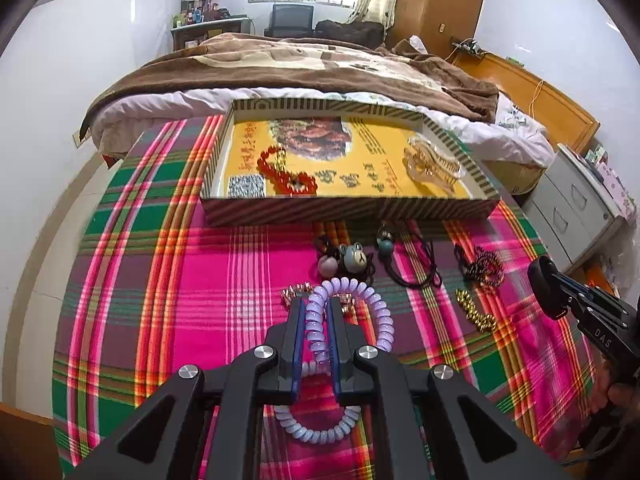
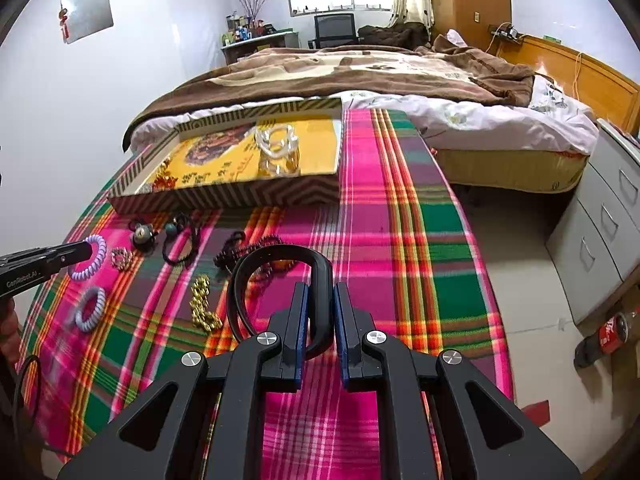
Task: Organize jewelry
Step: 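Carry the hair tie and band into the yellow box and open both grippers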
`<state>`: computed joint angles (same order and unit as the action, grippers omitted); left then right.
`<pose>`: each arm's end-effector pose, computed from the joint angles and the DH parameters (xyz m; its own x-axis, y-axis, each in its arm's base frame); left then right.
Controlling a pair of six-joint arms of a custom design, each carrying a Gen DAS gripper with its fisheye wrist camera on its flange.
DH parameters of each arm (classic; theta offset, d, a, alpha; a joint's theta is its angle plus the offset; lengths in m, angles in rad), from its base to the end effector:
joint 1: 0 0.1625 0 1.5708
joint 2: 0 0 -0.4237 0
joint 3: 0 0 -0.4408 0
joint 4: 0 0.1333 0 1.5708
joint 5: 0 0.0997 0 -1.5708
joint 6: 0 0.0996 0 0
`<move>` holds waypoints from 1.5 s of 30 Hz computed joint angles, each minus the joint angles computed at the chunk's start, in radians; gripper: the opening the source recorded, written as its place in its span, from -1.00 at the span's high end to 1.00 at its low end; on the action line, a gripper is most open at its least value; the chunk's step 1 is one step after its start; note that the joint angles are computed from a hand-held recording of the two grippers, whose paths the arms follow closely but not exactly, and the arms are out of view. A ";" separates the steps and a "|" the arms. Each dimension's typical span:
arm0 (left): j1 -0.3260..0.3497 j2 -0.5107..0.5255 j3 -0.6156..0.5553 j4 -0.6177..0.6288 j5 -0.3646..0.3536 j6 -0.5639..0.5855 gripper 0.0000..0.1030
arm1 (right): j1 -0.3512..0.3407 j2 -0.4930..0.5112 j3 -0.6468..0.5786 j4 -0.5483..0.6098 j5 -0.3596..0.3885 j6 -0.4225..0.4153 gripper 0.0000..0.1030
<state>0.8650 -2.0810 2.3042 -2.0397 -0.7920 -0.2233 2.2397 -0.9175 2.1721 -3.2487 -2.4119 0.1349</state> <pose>-0.0638 -0.3883 0.3902 -0.7757 0.1599 -0.6105 0.4690 0.7933 -0.3881 0.3643 -0.3656 0.0604 -0.7824 -0.0754 0.6182 -0.4644 0.7321 -0.4984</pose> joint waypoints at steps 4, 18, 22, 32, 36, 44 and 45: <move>0.003 0.017 -0.020 -0.033 -0.001 0.021 0.79 | 0.004 0.002 -0.021 -0.008 0.002 -0.015 0.75; 0.100 0.219 -0.178 -0.247 -0.055 0.166 0.79 | -0.004 0.088 -0.215 0.029 0.047 -0.120 0.75; 0.138 0.297 -0.234 -0.313 -0.074 0.208 0.79 | -0.019 0.128 -0.278 0.062 0.073 -0.126 0.75; 0.240 0.485 -0.372 -0.368 -0.154 0.277 0.79 | -0.057 0.244 -0.433 0.151 0.103 -0.143 0.75; 0.272 0.548 -0.412 -0.361 -0.178 0.287 0.79 | -0.070 0.286 -0.485 0.190 0.106 -0.142 0.75; 0.311 0.631 -0.463 -0.365 -0.192 0.305 0.79 | -0.081 0.342 -0.556 0.241 0.086 -0.161 0.75; 0.315 0.641 -0.470 -0.364 -0.190 0.305 0.79 | -0.081 0.349 -0.564 0.248 0.082 -0.165 0.76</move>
